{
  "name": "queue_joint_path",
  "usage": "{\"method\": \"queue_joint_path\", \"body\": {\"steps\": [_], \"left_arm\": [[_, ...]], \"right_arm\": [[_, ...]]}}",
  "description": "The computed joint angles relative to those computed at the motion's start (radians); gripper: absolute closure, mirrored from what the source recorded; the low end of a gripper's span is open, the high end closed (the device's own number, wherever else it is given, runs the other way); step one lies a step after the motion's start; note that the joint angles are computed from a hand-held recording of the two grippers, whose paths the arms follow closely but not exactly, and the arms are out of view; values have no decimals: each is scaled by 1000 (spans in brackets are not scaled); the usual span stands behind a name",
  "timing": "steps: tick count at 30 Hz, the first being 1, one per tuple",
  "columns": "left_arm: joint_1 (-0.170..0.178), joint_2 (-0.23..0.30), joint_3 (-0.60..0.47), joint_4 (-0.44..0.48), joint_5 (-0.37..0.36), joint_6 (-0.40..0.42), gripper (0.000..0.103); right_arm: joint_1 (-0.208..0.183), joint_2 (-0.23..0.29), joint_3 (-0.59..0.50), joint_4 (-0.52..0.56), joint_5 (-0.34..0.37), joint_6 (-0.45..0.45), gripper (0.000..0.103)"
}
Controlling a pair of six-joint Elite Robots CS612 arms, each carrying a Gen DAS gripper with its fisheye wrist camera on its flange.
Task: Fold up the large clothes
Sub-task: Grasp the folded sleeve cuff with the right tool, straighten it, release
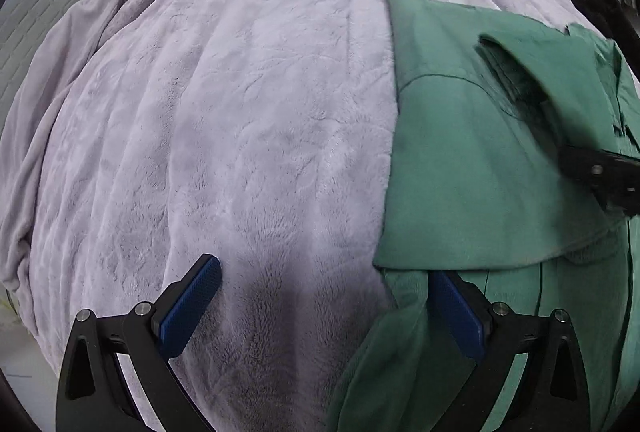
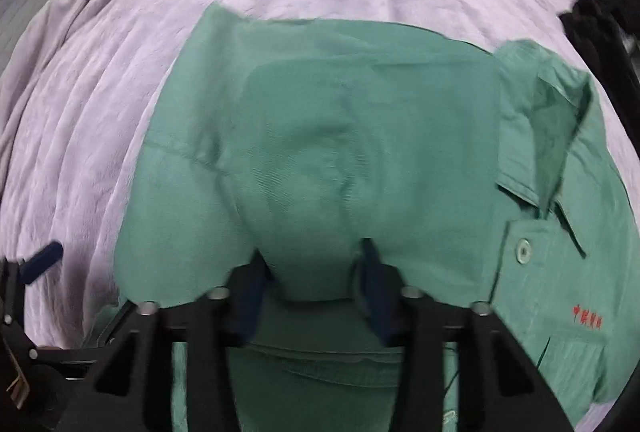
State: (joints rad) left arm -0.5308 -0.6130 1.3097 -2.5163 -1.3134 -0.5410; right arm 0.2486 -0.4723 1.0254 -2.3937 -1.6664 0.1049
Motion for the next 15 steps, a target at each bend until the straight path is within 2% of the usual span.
{"method": "queue_joint_path", "body": {"steps": [2, 4, 7, 8, 11, 12, 15], "left_arm": [[2, 1, -3, -7, 9, -10, 1], [3, 5, -9, -7, 18, -3, 1], [6, 9, -15, -3, 22, 5, 0], [7, 10, -16, -7, 22, 14, 0], [8, 13, -22, -8, 42, 67, 0], [11, 14, -27, -8, 50, 95, 0], [13, 6, -25, -6, 66, 177, 0]], "right_arm": [[-30, -57, 98, -126, 65, 109, 75], [-59, -124, 210, -270, 75, 197, 75], [-114, -201, 344, -400, 88, 350, 76], [-135, -218, 377, -422, 102, 402, 80], [-199, -254, 476, -462, 138, 560, 83], [-216, -257, 492, -448, 131, 600, 83], [-272, -274, 569, -457, 194, 703, 83]]}}
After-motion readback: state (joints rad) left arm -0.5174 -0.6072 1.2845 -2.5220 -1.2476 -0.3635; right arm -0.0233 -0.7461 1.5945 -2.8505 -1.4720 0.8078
